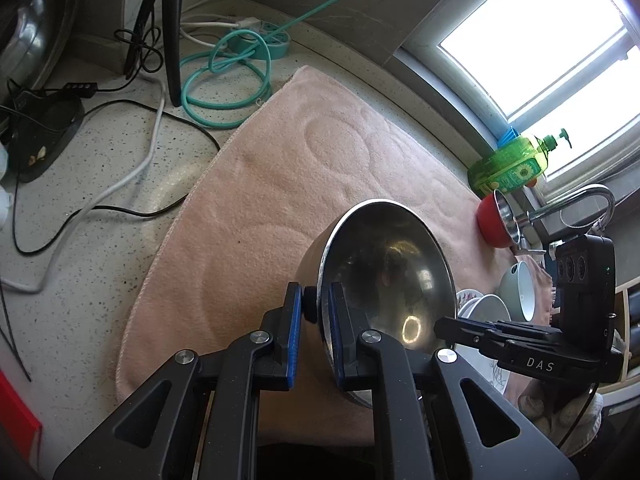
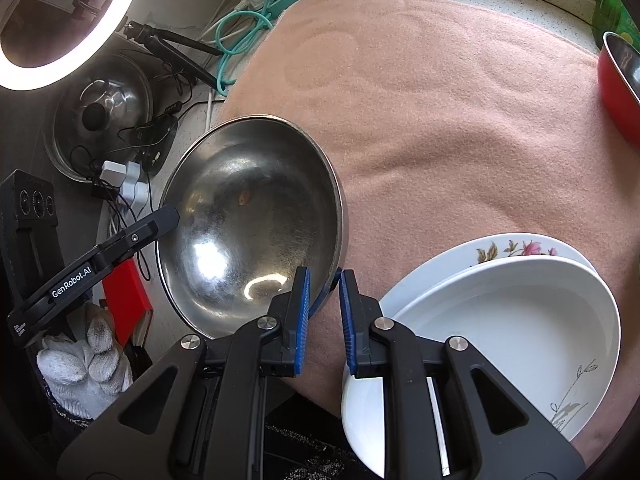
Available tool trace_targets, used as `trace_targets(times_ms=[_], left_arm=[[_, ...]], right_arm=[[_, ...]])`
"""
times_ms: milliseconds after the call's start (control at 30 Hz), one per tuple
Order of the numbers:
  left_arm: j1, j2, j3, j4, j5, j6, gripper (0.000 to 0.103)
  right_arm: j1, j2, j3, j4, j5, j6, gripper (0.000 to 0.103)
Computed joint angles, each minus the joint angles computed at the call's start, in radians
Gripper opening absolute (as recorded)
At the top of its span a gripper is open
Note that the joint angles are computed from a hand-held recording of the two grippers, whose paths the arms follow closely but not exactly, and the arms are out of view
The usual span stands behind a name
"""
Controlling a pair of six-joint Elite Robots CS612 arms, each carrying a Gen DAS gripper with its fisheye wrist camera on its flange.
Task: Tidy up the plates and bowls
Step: 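Lift the steel bowl with both grippers and carry it beside the plate stack, then lower the steel bowl onto the towel and open both grippers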
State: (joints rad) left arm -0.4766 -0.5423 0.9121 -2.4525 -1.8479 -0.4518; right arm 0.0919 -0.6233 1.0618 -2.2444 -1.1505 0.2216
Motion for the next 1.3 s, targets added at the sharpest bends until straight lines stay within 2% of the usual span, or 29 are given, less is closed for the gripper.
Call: trace_targets(times_ms=[733, 1067, 1100, 1200, 1300], left_arm=[[-0.004, -0.001, 0.011, 0.033, 0.007, -0.028, 0.011], [-0.003, 0.007, -0.011, 0.057, -0.003, -0.021, 0.016], [-0.002, 0.008, -0.014, 0.059, -0.002, -0.023, 0.019], [-0.003, 0.01, -0.023, 0.063, 0.001, -0.018, 0.022], [-0.002, 0.011, -0.03, 0.064, 0.005, -0.013, 0.029]], right_arm=[[-0.006, -0.003, 0.008, 0.01, 0.038, -0.044, 0.018], [-0.004, -0.014, 0.017, -0.022, -0.005, -0.059, 0.018], [-0.005, -0.016, 0.019, -0.029, -0.009, -0.06, 0.02], [-0.005, -0.025, 0.033, -0.061, -0.028, -0.054, 0.038], [-0.006, -0.033, 0.042, -0.083, -0.043, -0.052, 0.04]])
